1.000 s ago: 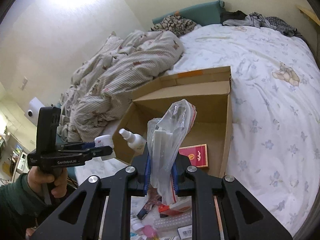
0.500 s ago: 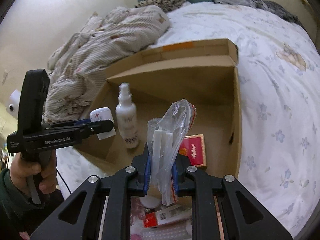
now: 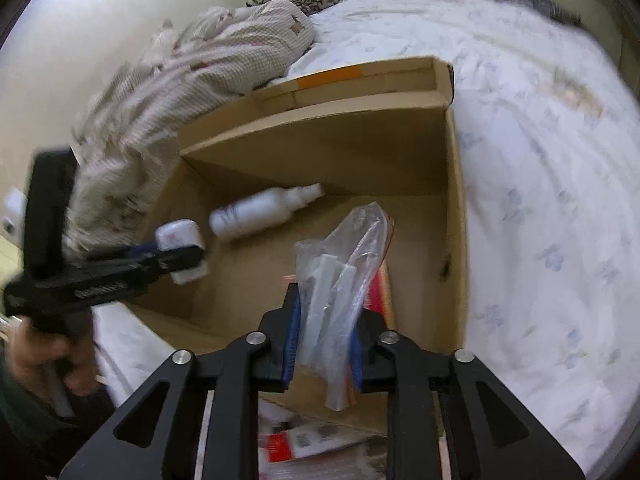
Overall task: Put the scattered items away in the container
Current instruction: 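Lower the zip bag into the box with the right tool while the left tool drops the pill jar in, then grasp the peach sponge tool with the right tool and lift it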
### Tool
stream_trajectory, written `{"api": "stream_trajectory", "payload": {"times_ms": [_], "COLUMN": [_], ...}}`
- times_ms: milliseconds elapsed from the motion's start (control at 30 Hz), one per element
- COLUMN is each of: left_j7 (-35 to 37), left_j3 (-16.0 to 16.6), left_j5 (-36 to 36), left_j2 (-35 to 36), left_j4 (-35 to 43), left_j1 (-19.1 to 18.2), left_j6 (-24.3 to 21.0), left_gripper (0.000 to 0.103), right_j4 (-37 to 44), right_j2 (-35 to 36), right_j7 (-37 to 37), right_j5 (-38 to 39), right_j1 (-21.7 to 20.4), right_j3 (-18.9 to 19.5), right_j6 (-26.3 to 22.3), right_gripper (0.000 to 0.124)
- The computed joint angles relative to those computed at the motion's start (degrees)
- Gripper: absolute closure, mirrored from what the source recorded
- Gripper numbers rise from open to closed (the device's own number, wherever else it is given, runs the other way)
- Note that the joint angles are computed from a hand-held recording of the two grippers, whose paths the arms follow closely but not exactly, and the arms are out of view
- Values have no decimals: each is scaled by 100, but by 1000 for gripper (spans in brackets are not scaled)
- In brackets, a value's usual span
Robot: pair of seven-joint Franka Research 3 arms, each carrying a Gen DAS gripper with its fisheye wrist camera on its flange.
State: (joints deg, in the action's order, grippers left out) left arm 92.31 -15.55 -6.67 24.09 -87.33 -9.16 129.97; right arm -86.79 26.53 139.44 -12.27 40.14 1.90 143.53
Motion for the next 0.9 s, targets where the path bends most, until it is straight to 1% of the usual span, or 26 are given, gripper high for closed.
{"api": "stream_trajectory", "payload": {"times_ms": [33, 67, 100, 133, 167, 233, 267, 300, 333, 367, 467, 567, 633, 800, 900], "left_j7": [12, 16, 11, 1, 13, 25, 26, 9, -5, -21, -34, 50, 47, -45, 20], "left_j3": [-9, -14, -10, -1, 3, 22, 38, 51, 57, 62, 45, -17, -7, 56, 56], "left_j5": [-16, -31, -25, -1, 21, 118, 216, 288, 325, 362, 355, 101, 74, 132, -97], "left_j2": [-18, -47, -81, -116, -154, -237, -264, -301, -355, -406, -535, -731, -866, -1283, -1528], "left_j4": [-20, -54, -95, -139, -189, -290, -293, -322, -393, -462, -601, -838, -982, -1475, -1727], "left_j1": [7, 11, 8, -2, -7, -40, -78, -106, -118, -129, -114, -28, -38, -95, -72], "left_j6": [9, 26, 59, 102, 164, 299, 313, 361, 490, 614, 792, 957, 1039, 1369, 1196], "left_gripper": [61, 61, 61, 61, 60, 58, 51, 44, 35, 33, 33, 33, 33, 33, 33], "right_j4": [31, 7, -56, -158, -258, -410, -470, -522, -570, -611, -646, -629, -630, -828, -1171], "right_j2": [3, -18, -64, -134, -204, -338, -399, -454, -508, -561, -657, -660, -665, -855, -1162], "right_j7": [-2, -5, 34, 128, 224, 446, 569, 703, 844, 957, 1123, 1143, 1164, 1392, 1675], "right_j5": [-73, -87, -100, -116, -136, -258, -369, -522, -684, -826, -1068, -1031, -1030, -1326, -1602], "right_j1": [40, 43, 47, 50, 51, 79, 103, 136, 166, 184, 156, 55, 29, 59, 37], "right_j3": [-26, -22, -28, -45, -60, -116, -155, -203, -249, -274, -235, -133, -106, -153, -156], "right_j6": [-80, -80, -33, 70, 171, 316, 386, 467, 544, 593, 594, 599, 615, 732, 927], "right_gripper": [92, 78, 71, 57, 53, 50, 46, 44, 43, 43, 43, 43, 43, 43, 43]}}
